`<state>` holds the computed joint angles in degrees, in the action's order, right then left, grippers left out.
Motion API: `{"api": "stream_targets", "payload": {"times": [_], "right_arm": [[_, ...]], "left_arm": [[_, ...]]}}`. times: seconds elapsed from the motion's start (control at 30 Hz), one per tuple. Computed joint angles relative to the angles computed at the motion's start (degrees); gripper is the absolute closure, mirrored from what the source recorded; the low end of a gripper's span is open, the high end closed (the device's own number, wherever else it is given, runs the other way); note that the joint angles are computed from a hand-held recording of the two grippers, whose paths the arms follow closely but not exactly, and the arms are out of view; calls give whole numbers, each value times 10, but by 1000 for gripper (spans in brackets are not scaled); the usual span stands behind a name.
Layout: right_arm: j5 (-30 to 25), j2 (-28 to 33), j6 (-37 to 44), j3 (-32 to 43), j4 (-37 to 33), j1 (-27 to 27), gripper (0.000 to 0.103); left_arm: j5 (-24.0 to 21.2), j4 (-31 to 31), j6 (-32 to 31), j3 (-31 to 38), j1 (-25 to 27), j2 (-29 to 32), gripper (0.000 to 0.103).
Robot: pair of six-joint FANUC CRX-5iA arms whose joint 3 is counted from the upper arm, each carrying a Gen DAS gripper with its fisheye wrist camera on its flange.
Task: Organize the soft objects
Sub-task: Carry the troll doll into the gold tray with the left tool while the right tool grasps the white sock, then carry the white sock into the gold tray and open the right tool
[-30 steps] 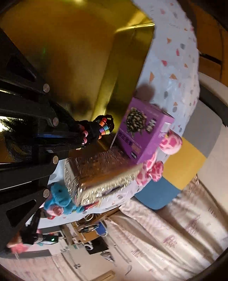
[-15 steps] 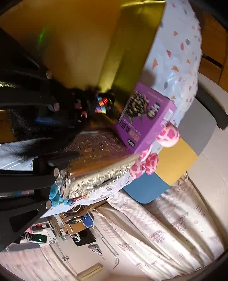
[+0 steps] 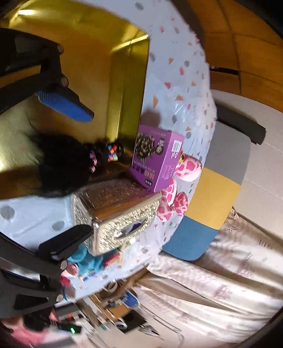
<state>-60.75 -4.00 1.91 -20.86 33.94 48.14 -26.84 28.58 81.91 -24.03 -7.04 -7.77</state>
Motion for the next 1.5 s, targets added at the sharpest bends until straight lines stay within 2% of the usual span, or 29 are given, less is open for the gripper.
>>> {"api": "stream_targets", "payload": {"times": [0.13, 0.27, 0.37, 0.6, 0.73, 0.87, 0.9, 1.0, 1.07, 1.17, 1.37, 1.5], "right_arm": [[42, -25, -15, -28, 23, 7, 71], [74, -45, -13, -41, 44, 28, 71], [97, -51, 7, -37, 44, 41, 71], [158, -9, 163, 40, -55, 64, 71], [183, 37, 261, 112, -147, 71, 71], [185, 93, 351, 195, -238, 70, 71], [183, 105, 367, 213, -256, 70, 71], [165, 157, 431, 290, -334, 59, 71], [156, 188, 446, 332, -357, 54, 71], [142, 232, 474, 393, -404, 40, 71], [68, 344, 477, 514, -379, 35, 70], [30, 402, 474, 572, -362, 29, 65]], "left_arm": [[-25, -99, 58, 14, -2, -23, 0], [-64, -236, 161, 48, -17, -39, 0], [-80, -278, 198, 52, -19, -48, 0], [-91, -386, 310, 53, -14, -83, 0], [-114, -472, 388, 66, -23, -99, 0], [-108, -491, 412, 56, -12, -120, 0], [-108, -486, 411, 54, -8, -123, 0], [-84, -419, 367, 25, 34, -142, 0], [-73, -397, 355, 10, 55, -154, 0], [-91, -419, 375, 16, 58, -152, 0], [-122, -462, 400, 29, 45, -141, 0], [-127, -465, 391, 32, 41, -135, 0]]}}
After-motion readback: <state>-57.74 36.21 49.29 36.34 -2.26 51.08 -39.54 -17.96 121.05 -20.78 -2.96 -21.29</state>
